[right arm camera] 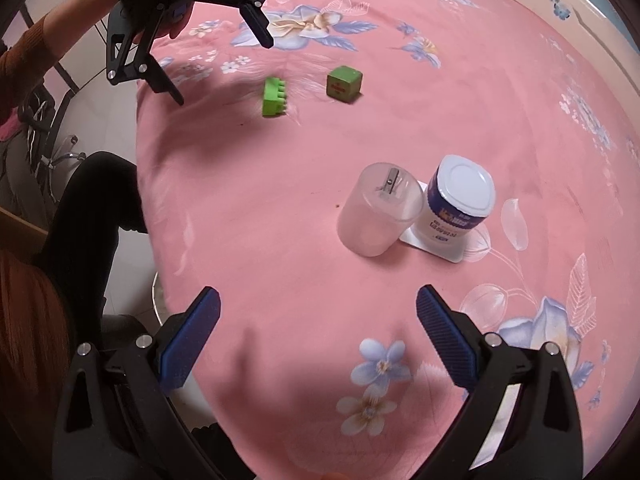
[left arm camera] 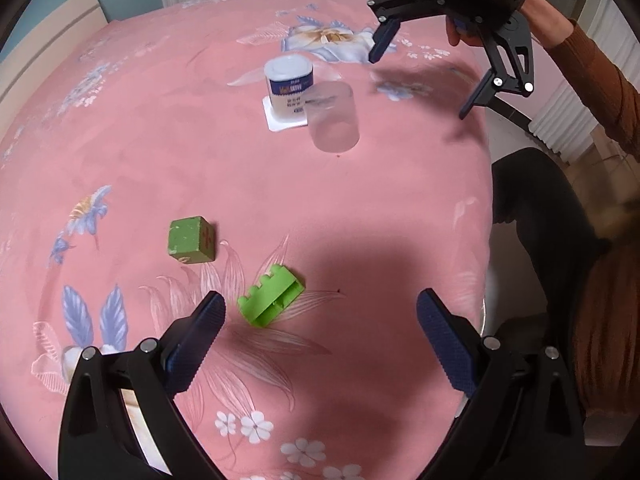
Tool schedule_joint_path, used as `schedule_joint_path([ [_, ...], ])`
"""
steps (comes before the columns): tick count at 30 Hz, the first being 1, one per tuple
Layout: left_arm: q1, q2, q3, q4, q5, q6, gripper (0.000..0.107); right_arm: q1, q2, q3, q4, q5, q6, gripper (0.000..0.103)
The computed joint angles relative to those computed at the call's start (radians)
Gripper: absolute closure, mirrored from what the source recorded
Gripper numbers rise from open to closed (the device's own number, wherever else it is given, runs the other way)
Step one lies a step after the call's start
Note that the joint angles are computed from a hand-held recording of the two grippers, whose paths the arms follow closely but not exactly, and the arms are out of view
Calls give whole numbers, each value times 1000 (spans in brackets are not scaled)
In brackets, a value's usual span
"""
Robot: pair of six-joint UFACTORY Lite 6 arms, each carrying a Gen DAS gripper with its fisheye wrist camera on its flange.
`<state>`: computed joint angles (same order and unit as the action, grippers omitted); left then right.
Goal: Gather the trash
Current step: 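Move both open tools back over the bed toward the remaining items, then grasp the green Lego brick with the left tool while the right tool grasps the clear cup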
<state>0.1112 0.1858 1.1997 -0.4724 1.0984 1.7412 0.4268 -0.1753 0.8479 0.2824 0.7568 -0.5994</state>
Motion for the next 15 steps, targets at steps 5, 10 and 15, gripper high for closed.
schedule_joint_path([
  [5, -19, 68, 36, 3, -13, 0, 9, -30, 92, 21, 53, -47, -66, 7],
  [10, -27, 130, 81, 9, -7, -3, 9, -48, 180, 55, 102, -82, -122, 7],
  [15, -28, 174, 111, 18, -10, -5, 9, -63, 249, 88, 159, -109, -181, 7],
])
